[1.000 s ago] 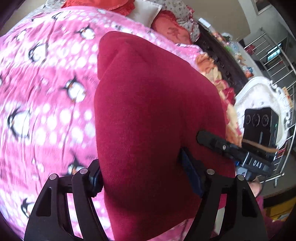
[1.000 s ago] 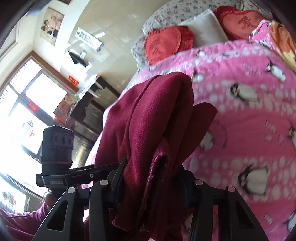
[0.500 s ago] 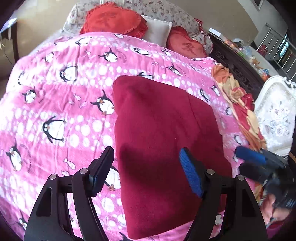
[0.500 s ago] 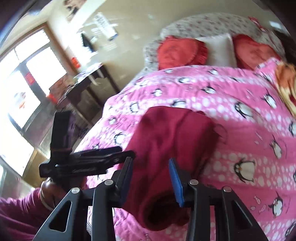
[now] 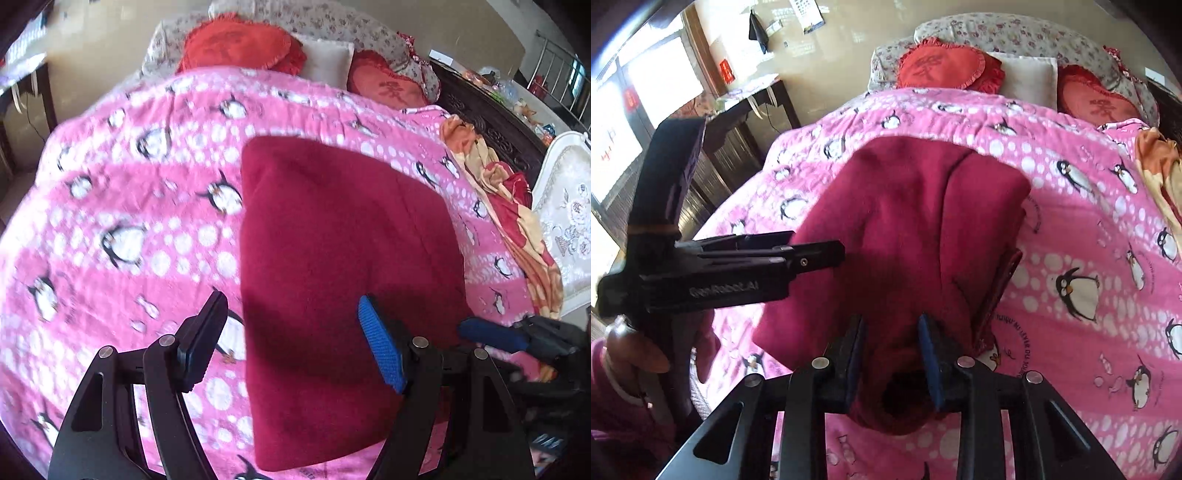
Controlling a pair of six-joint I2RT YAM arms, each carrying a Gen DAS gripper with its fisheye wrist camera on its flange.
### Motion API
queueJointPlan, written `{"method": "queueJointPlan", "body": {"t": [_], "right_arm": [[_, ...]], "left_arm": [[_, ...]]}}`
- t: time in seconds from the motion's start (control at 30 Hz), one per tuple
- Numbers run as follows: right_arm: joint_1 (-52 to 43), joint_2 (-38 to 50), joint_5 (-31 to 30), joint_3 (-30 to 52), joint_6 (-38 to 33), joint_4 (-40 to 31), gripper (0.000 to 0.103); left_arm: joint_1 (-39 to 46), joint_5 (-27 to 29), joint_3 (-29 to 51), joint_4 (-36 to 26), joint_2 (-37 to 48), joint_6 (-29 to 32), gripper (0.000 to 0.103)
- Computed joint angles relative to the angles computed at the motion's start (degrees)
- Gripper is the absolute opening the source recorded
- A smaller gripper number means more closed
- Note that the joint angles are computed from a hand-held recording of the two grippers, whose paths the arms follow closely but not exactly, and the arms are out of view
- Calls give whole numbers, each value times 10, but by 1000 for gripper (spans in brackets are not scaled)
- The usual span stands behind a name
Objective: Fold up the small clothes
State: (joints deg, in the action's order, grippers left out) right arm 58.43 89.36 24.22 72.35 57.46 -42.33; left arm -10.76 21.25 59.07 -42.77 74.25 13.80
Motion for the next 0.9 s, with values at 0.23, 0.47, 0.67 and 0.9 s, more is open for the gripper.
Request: {"method": "queueJointPlan", "body": {"t": [0.23,0.47,0.67,0.9], "right_arm": [[25,-12,102,53,74,-78,42],[24,8,132,85,100,-104,48],[24,29,128,108,108,-115,49],[20,43,126,119,121,-130,50]], "left_arm": [[20,-1,27,-9,-20,-18,74],[36,-1,21,0,-54,-17,74],[47,4,20,-3,-66,-12,74],[42,-2,15,-1,-75,-13,74]]}}
